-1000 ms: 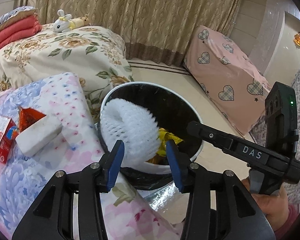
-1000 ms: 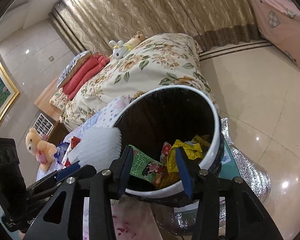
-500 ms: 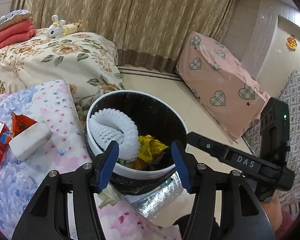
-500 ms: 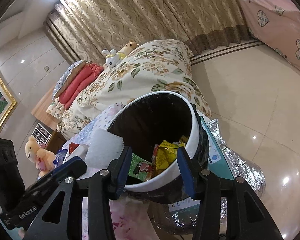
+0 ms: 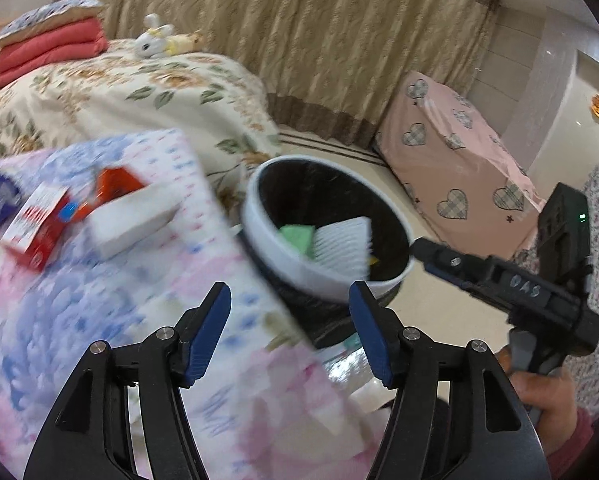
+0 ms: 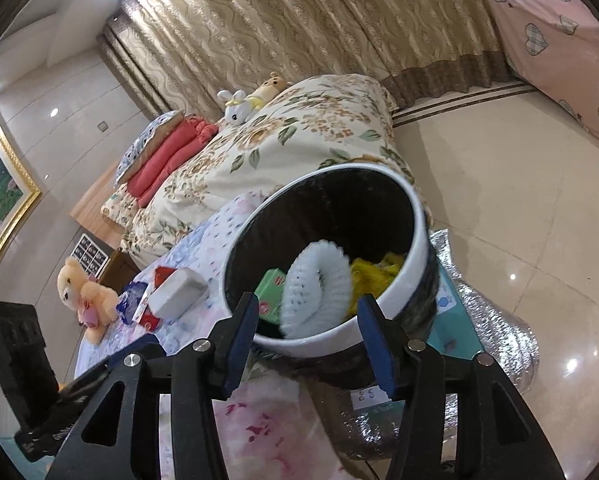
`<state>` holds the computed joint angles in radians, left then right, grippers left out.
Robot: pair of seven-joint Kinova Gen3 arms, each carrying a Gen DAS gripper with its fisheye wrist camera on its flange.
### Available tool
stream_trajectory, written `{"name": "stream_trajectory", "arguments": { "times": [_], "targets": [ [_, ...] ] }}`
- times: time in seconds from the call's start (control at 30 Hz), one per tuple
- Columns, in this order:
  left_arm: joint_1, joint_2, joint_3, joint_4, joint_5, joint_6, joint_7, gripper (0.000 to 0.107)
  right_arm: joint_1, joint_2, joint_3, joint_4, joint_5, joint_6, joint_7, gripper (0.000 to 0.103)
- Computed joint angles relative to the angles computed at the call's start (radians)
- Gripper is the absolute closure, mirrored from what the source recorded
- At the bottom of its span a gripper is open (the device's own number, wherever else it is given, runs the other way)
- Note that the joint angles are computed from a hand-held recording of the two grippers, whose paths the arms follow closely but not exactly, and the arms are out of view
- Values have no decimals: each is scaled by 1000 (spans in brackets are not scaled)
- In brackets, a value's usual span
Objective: Collect trash
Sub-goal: 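Move both tools back over the bed toward the foam block and box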
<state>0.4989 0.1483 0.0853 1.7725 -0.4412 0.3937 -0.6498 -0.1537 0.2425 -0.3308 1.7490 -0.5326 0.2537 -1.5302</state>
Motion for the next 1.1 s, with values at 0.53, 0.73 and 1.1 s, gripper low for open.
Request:
{"name": "stream_trajectory", "arguments": {
  "times": [0.53, 0.73, 1.1],
  "targets": [
    [-150, -159, 56, 221, -174, 60, 261, 45, -152, 74, -51, -90, 115, 0, 17, 24],
    [-223, -184, 85, 254, -189, 79, 283, 45, -194, 125, -57, -153, 160, 23, 47, 14],
    [-291, -155, 64, 214, -139, 112, 159, 45, -301, 223, 27, -311, 262, 110, 19, 6]
  ]
}}
